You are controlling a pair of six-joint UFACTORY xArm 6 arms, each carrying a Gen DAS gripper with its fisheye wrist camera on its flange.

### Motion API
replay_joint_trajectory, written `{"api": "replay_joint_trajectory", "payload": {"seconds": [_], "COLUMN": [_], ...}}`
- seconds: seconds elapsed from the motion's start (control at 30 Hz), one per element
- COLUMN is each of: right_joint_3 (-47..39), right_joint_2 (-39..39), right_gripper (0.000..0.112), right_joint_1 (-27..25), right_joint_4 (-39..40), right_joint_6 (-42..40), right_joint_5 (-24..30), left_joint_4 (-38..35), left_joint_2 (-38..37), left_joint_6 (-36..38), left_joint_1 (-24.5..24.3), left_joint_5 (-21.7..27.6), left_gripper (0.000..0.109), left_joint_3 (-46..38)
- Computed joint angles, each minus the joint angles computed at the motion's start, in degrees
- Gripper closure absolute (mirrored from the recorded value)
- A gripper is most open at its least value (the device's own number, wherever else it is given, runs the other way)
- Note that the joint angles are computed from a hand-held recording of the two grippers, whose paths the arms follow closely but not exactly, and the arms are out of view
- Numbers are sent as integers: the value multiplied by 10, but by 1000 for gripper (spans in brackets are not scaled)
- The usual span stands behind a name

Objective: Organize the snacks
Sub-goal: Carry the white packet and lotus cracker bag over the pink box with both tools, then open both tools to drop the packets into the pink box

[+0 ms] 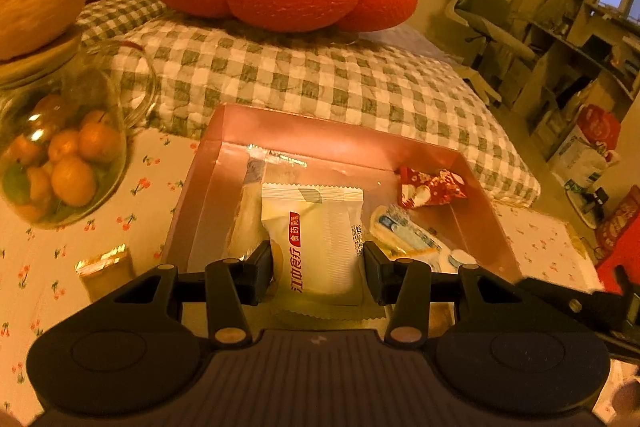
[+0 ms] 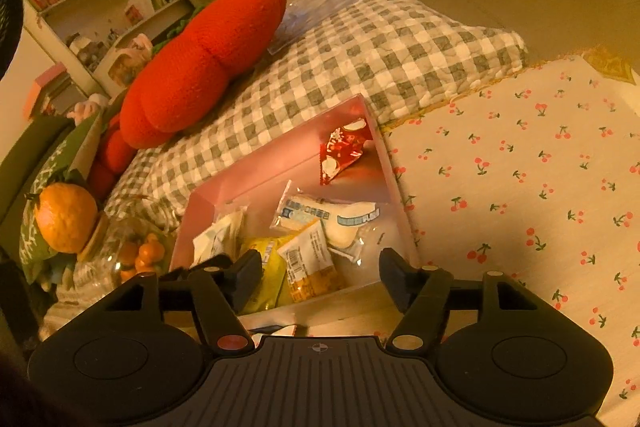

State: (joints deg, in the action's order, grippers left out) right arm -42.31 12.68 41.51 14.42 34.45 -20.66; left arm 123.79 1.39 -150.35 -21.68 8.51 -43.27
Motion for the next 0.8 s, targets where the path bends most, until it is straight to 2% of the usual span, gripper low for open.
{"api": "replay_joint_trajectory", "payload": {"seconds": [0.33,0.37,0.43,0.5,0.67,0.8], "right_joint_3": [2,1,1,0,0,2], "right_joint_2": [-5,-6,-7,-9,-17,-31], "right_gripper": [46,46,46,41,40,34], "right_joint_1": [0,2,4,9,21,41], "right_joint_4": [9,15,21,38,78,149], "right_joint_6": [-14,-21,-30,-46,-91,-155], "right_joint_5": [0,1,2,4,12,18], "left_joint_4": [-64,-80,-79,-70,-91,-122], "left_joint_2": [47,45,40,30,0,-33], "left_joint_6": [98,116,123,119,141,166], "left_joint_1": [-5,-8,-14,-19,-19,-20], "left_joint_5": [24,34,40,47,39,35], "left_gripper": [62,61,51,43,36,31], "left_joint_3": [-36,-33,-28,-20,6,37]}}
